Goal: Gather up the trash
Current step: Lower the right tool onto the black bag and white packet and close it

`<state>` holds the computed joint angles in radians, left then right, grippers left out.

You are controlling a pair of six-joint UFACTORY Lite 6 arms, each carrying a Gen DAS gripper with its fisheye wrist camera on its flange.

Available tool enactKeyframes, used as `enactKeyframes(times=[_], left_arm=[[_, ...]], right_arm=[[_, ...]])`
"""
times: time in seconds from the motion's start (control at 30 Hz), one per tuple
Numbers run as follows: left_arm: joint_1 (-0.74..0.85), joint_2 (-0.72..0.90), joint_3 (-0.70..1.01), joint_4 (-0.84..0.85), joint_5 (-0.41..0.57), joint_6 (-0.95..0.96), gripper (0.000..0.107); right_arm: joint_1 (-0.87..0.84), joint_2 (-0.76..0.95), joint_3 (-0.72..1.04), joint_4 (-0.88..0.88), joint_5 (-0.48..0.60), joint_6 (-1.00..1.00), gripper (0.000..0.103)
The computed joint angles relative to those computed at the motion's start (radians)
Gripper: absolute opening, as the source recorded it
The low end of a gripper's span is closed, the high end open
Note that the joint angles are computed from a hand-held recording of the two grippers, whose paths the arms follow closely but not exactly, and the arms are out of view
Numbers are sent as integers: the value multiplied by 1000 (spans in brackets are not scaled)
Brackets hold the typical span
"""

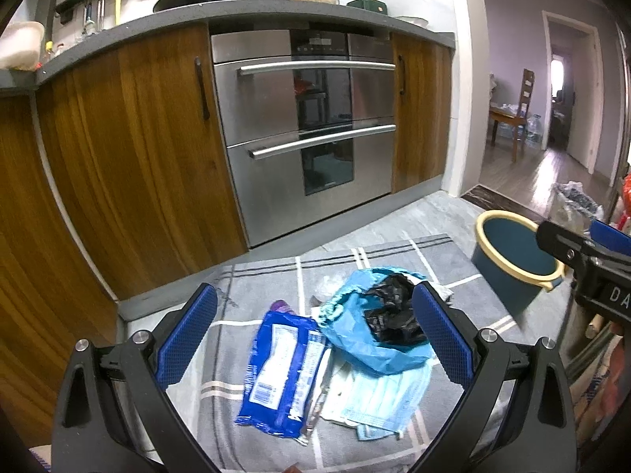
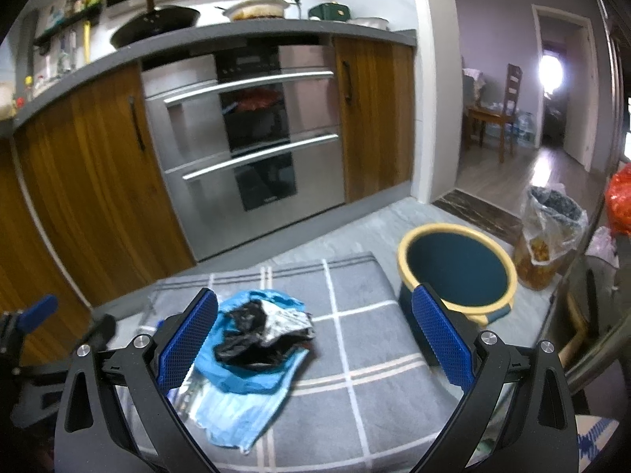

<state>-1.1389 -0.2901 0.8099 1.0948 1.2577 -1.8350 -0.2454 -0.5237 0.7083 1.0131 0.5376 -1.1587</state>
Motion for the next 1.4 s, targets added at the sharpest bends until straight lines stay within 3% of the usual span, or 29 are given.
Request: enactKeyframes(times=[0.2,0.33,0.4,0.47,0.67,0.93,1.1,1.2,1.33,1.4], left_arm=[[100,-24,-14,-7,-85,35,98],[266,-80,2,-45,-248,191,98],[350,-82,23,-70,-314,282,98],[469,-100,37,-129,-425,421,98],[709,-53,59,-275,-636,680,98],[857,230,180,-476,-738,947,97],[915,346,259,-576,-795,1121,96],[932,401,275,-681,-818,1222,86],[955,427,280,-871,-827,1387,77],[958,429,272,-914,-839,1426,70]], right_arm=[[2,30,9,60,-92,-32,98],[28,134,122,25,-106,-17,98],[27,192,190,67,-79,-82,98],[44,274,284,1,-41,-57,98],[109,483,495,-184,43,-14,98],[197,742,636,-354,201,224,94],[236,884,733,-426,289,297,75],[259,996,824,-498,320,398,61],[274,1107,926,-517,387,439,55],[277,1136,955,-538,414,467,43]])
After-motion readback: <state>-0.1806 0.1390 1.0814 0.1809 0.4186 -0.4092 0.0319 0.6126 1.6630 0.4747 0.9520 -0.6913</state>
